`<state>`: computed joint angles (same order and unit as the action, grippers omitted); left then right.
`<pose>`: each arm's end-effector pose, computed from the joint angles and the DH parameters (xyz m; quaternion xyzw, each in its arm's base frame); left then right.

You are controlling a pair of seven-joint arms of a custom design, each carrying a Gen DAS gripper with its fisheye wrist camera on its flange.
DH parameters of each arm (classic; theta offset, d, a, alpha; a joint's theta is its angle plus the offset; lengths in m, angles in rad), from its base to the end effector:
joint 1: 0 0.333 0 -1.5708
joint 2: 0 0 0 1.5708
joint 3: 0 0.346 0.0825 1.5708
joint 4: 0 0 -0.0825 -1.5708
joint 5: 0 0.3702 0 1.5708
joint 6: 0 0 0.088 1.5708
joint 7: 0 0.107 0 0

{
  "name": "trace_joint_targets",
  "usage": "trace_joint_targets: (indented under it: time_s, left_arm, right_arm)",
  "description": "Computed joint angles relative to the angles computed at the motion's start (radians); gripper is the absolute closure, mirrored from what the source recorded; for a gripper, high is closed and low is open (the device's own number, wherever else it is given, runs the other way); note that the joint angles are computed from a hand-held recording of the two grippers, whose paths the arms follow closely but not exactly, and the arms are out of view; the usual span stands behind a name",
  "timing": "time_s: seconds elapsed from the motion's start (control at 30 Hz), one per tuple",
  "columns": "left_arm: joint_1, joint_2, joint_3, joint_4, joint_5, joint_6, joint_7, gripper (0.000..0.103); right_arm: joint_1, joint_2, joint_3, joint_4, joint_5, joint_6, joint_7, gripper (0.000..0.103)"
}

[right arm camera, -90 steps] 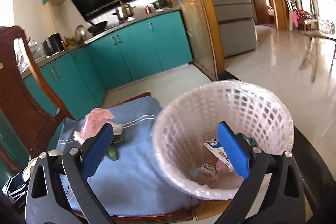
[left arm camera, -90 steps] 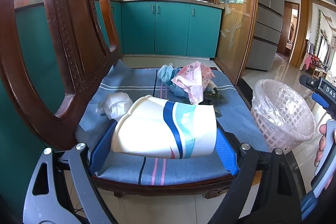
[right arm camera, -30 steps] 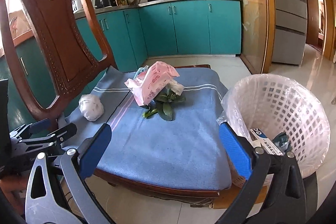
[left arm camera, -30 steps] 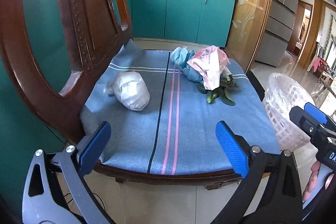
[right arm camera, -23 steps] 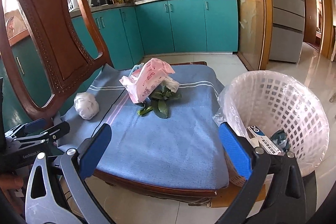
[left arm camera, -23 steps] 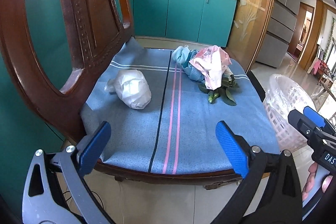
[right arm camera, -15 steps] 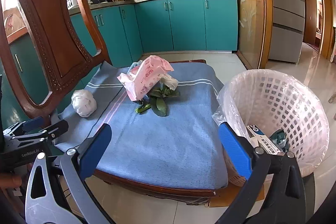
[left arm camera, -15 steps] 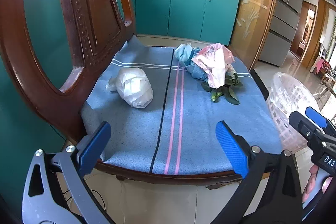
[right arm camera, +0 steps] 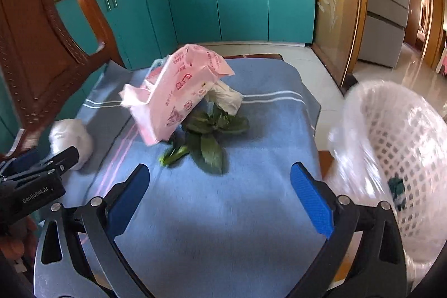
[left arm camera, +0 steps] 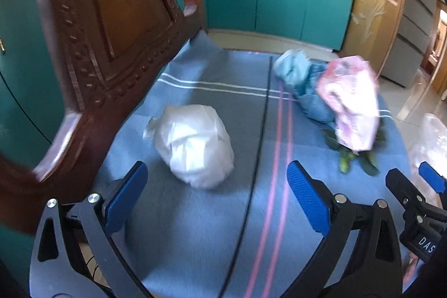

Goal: Collect trash
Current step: 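Grasp the green leaf sprig with the right gripper while the left grasps the white plastic bag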

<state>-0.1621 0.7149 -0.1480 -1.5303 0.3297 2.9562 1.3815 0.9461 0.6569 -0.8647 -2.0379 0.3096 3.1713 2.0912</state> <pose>0.7301 -0.2259 0.3532 -0.5360 0.7662 -0.2786 0.2193 0.6406 0.0999 0.3396 -0.4831 0.7824 -0.3073 0.2452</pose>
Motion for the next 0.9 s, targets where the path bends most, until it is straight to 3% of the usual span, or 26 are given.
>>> trace_joint_targets:
  time_s: [0.17,0.3,0.37,0.5,0.6,0.67,0.73,0.9]
  left_arm:
    - [-0.039,0.099,0.029,0.165,-0.005,-0.106,-0.022,0.004]
    - [-0.030,0.149,0.002,0.253,-0.032,-0.168,-0.006,0.004]
    - [-0.021,0.175,-0.014,0.292,-0.048,-0.192,0.015,0.007]
    - [0.036,0.201,-0.098,0.316,-0.123,-0.225,0.108,0.051]
    - [0.060,0.179,-0.130,0.274,-0.161,-0.204,0.175,0.066]
    - [0.073,0.125,-0.138,0.192,-0.174,-0.153,0.201,0.067]
    - [0.092,0.064,-0.148,0.099,-0.177,-0.081,0.226,0.067]
    - [0.279,-0.068,-0.352,-0.129,-0.237,0.078,0.386,0.067]
  right_arm:
    - [-0.130,0.067,0.084,0.161,-0.062,-0.134,0.012,0.024]
    - [-0.212,0.106,0.145,0.266,-0.122,-0.188,0.015,0.033]
    - [-0.264,0.103,0.201,0.294,-0.144,-0.182,0.000,0.044]
    - [-0.288,0.084,0.239,0.280,-0.213,-0.131,-0.010,0.071]
    - [-0.280,0.054,0.244,0.229,-0.249,-0.079,-0.007,0.082]
    - [-0.298,-0.006,0.281,0.157,-0.238,-0.015,-0.029,0.087]
    - [-0.277,-0.058,0.275,0.087,-0.214,0.051,-0.054,0.087]
    - [-0.226,-0.201,0.270,-0.075,-0.166,0.191,-0.137,0.087]
